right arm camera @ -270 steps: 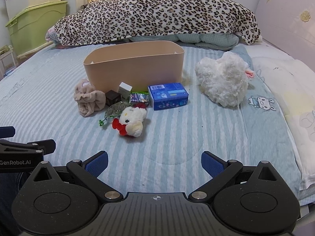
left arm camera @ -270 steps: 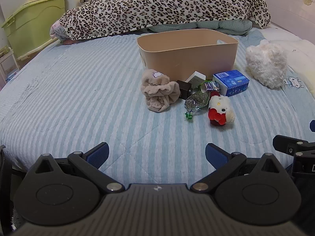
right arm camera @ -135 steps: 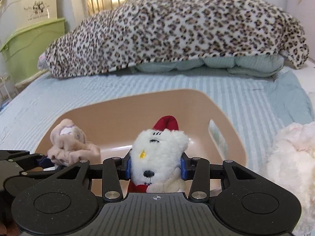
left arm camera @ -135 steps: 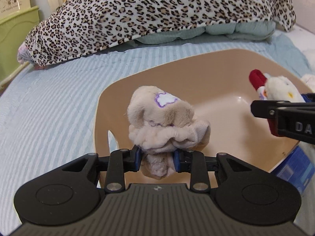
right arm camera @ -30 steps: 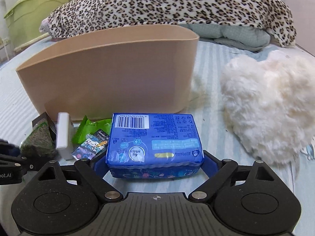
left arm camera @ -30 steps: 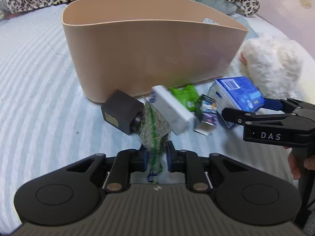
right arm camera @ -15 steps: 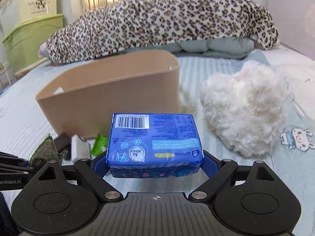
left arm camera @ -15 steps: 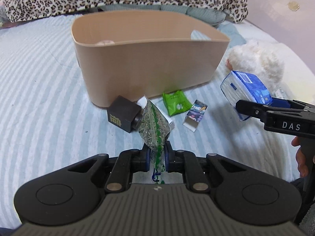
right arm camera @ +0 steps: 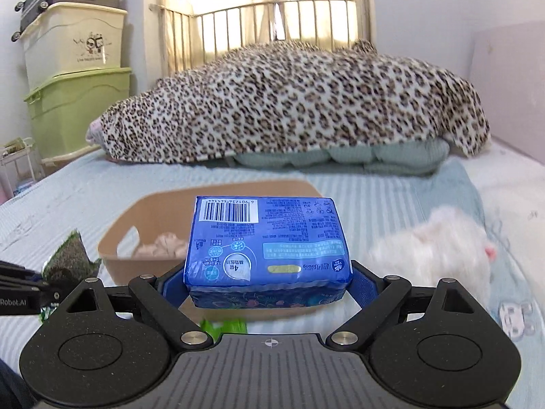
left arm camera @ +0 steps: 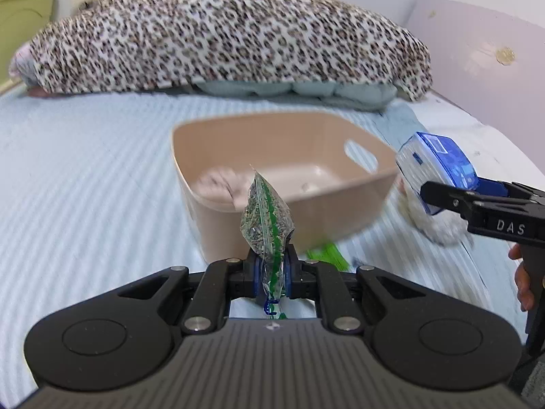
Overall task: Organize objects
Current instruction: 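Carry both items over the basket and open both tools to drop them inside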
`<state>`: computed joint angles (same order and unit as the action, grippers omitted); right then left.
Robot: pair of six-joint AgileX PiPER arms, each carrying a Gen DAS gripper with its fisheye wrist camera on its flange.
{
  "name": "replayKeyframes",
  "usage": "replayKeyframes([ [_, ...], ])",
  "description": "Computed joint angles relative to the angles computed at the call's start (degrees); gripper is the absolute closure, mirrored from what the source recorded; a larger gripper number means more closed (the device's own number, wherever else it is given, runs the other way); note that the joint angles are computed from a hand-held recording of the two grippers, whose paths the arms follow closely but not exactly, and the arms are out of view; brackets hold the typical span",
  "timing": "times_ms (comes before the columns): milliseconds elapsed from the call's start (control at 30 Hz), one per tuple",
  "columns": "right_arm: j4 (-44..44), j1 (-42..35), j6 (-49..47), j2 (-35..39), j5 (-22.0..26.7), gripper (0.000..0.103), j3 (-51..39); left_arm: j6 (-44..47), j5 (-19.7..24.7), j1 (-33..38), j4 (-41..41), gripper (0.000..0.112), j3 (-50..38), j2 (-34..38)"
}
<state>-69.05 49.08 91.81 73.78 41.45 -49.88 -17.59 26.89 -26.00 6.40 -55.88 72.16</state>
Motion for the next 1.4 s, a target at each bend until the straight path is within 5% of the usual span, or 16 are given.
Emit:
replayKeyframes([
  [300,1.56,-5.45,-9.24,9.39,-4.07,0.011,-11.24,-4.59,-0.25,1.20,8.96,0.098,-10.79,9.45],
  [633,3.07,-11.14,-11.89,18.72,-9.09,0.011,-17.57,-15.80,4.37,0.03,22.87,0.099,-21.69,23.19],
  [1067,12.81,-12.47,-22.29,26.38,-8.17,0.011,-24.31,-15.79,8.51,-1.30,25.20,0.095,-26.49,29.57],
  [1100,13.79,-12.72,-22.82,26.17,-8.50,0.011,-24.09,-15.60,8.58,-1.47,25.20,0.090,-26.06,29.01],
  [1167,15.38,-12.97,-23.65,25.08,-8.63,0.008,-23.33,-18.80,8.58,-2.10,28.73,0.052,-24.83,27.58],
  [1200,15.24,-13.03,-23.43,24.41,-8.45,0.007,-22.93,-20.69,8.09,-2.22,30.55,0.042,-23.76,26.46],
  [1400,14.42,-11.21,-23.83,18.54,-5.45,0.001,-20.19,-21.28,7.77,-1.72,29.34,0.030,-20.28,20.15],
])
